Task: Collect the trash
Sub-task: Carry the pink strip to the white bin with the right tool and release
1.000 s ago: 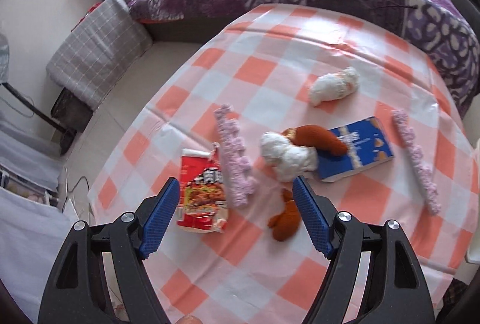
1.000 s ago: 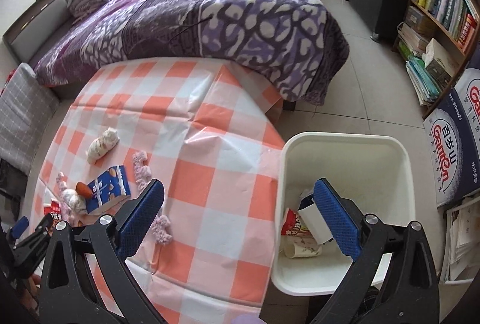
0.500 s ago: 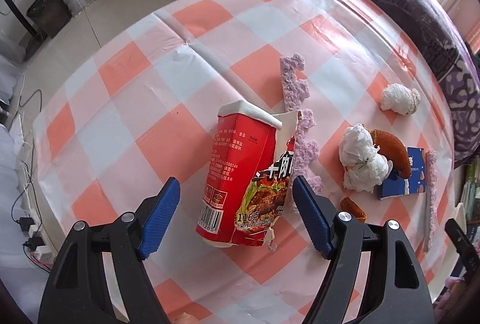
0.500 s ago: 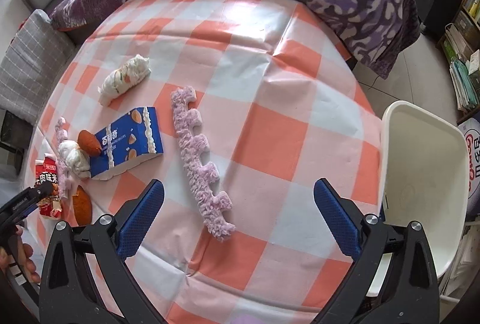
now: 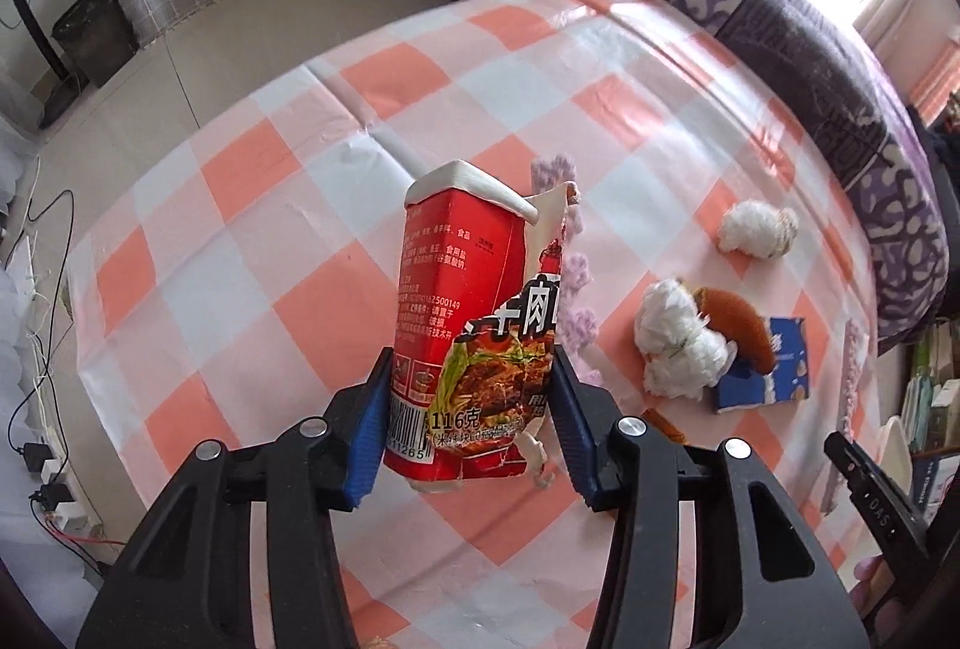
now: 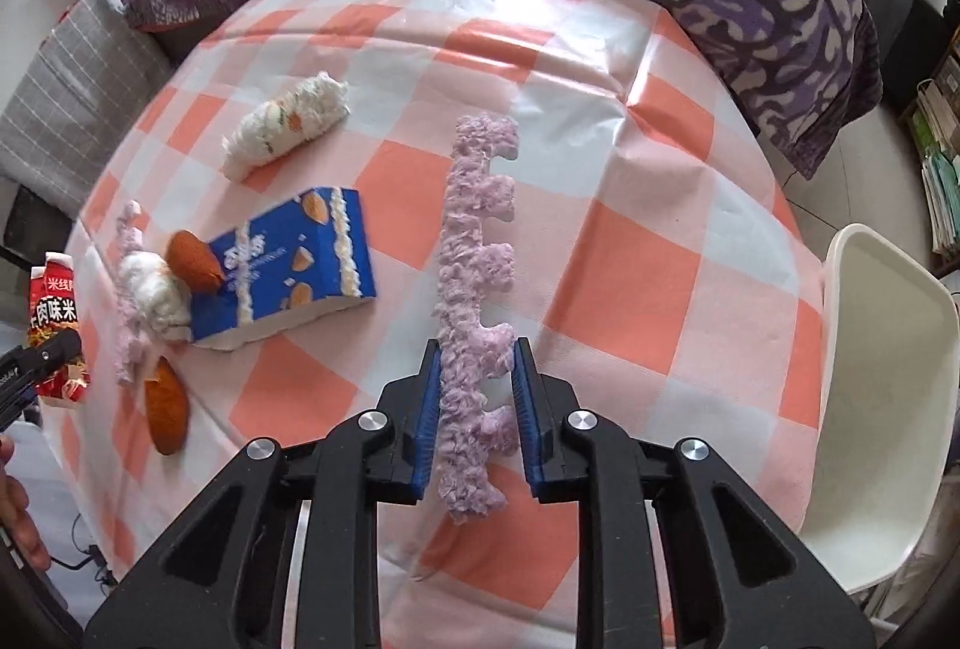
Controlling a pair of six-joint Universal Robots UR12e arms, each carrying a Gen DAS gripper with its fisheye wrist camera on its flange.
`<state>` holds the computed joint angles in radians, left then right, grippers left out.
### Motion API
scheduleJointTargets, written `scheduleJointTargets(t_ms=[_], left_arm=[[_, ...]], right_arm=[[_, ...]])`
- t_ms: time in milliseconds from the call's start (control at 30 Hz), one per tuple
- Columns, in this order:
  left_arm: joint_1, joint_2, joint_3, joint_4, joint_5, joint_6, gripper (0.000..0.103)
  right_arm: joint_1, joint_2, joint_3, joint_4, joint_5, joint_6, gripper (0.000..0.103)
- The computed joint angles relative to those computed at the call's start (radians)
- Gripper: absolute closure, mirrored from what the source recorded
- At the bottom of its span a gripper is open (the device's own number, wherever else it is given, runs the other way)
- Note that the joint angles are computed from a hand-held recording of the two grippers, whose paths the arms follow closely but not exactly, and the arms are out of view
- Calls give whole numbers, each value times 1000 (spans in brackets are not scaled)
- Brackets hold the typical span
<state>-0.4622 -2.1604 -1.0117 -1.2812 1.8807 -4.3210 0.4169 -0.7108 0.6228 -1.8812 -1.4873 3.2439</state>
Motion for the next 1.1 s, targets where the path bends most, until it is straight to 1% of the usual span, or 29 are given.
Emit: scheduleJointTargets(t_ms=[67,167,267,300,400,500,600,700,833,1100], left_arm=[[-11,7,10,5,60,-16,54],[-28,-2,51,-10,149,-31,54],[-43,-18,97,-20,211,-48,54],[-50,-28,118,-31,230,-47,54],[-73,-67,201,-105,320,-37,54],[-93,-85,242,-120,372,-43,54],[-109,-98,267,-107,394,-52,54],[-124,-116,296,-110,414,-56,54],[-134,-150,352,-126,423,-31,54],[-151,-212,452,-130,427,23,54]], right_arm=[[2,-28,42,-78,13,-12,81],[8,-74,115,-229,28,-39,81],[11,-108,169,-351,41,-59,81],[12,-119,189,-392,39,-68,81],[12,-137,217,-456,36,-72,81],[4,-152,235,-485,49,-49,81],[-3,-163,246,-507,52,-32,81],[-11,-175,262,-519,56,-13,81],[-23,-189,280,-526,56,0,81],[-45,-218,318,-541,44,12,81]])
